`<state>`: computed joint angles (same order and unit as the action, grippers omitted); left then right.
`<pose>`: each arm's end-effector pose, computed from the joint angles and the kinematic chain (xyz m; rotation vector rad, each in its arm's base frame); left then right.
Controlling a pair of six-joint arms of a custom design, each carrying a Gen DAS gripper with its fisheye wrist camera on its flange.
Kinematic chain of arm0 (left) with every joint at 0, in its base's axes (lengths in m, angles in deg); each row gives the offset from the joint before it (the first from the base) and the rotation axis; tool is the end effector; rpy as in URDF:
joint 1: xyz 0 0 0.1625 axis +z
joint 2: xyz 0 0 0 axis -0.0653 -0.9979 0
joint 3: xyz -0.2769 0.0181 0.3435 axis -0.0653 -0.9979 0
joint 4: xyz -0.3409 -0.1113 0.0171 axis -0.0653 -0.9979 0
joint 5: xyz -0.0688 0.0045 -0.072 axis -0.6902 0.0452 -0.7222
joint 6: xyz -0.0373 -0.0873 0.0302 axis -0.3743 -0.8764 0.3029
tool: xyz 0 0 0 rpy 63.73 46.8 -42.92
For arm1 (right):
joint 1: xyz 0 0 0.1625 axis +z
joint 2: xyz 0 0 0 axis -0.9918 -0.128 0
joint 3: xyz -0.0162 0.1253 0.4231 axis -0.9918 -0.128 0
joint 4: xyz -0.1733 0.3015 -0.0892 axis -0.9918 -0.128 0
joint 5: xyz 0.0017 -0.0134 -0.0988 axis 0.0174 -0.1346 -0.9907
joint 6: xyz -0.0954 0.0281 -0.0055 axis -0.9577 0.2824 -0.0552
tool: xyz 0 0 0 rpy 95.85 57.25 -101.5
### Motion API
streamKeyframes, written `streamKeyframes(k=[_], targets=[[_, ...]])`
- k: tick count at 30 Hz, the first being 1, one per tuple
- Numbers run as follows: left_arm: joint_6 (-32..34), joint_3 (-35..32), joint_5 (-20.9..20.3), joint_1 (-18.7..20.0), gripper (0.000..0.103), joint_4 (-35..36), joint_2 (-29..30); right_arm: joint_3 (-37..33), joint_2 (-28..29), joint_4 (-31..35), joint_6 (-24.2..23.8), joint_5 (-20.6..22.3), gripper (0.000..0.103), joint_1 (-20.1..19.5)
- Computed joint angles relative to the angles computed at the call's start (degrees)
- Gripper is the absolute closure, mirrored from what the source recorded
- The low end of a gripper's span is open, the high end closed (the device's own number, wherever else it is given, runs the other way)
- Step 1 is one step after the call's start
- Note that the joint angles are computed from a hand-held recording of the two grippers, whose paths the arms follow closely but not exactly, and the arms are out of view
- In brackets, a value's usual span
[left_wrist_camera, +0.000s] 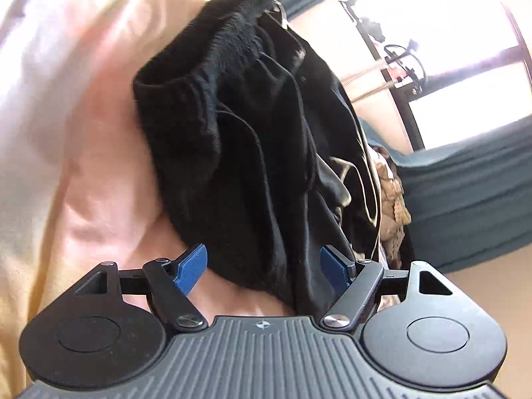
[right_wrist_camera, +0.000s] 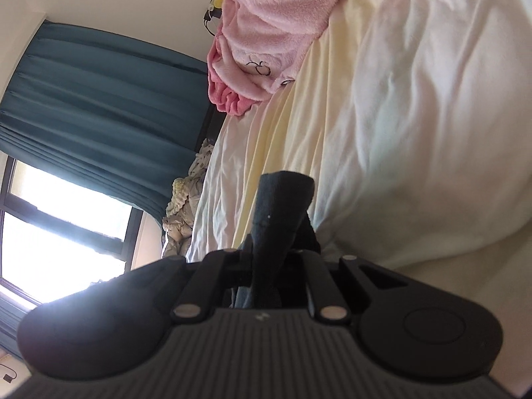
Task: Fold clothes
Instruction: 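Grasp the ribbed waistband with the left tool and lift it up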
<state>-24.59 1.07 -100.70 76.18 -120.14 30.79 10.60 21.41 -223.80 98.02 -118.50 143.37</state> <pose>-0.1026 -0.8532 0.1497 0.5433 -2.7823 1.1450 -0.1787 -0.5753 0.3708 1.1924 1.7806 -2.2970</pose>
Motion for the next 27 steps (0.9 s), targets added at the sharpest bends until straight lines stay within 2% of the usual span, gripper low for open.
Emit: streamKeyframes(k=[4,6,10,11,14,18,21,25,26,27], targets=[[-5.64,-9.48,-0.36,2.52,0.026,-0.23,4.97,2.4,-1.14,-1.77,-1.69,-1.51,0.087,0.87],[-5.43,-12.09,-0.86,2.84,0.026,1.15,6.13,2.98,-1.37,-2.55,-2.73,-2.81,0.081,1.34],[-2.55,-12.87,1.3,1.91,0.03,2.79,6.22,2.27,-0.68,-3.28,-4.9,-4.85,0.081,1.95],[-1.99,-12.68,2.05,1.65,0.035,3.52,5.95,1.64,-0.15,-3.91,-6.2,-5.72,0.092,2.23],[-3.48,-7.42,2.93,1.49,0.036,1.37,3.24,0.15,1.01,-5.57,-8.49,-7.82,0.094,3.36],[-1.2,-4.06,3.35,1.21,0.023,1.12,0.85,-1.3,1.72,-5.91,-10.61,-9.06,0.094,4.48],[0.08,-6.38,4.32,1.37,0.022,2.14,2.35,-1.8,1.74,-4.87,-11.23,-10.21,0.094,4.69],[-0.26,-13.86,6.91,1.22,0.023,0.62,7.52,-2.22,1.76,-3.18,-10.91,-12.1,0.093,4.56],[0.15,-15.69,8.09,1.03,0.026,0.75,8.65,-2.34,1.94,-3.17,-10.43,-12.51,0.093,4.55],[1.16,-17.14,9.58,0.67,0.035,0.51,9.65,-2.44,2.23,-3.51,-9.57,-12.69,0.093,4.52]])
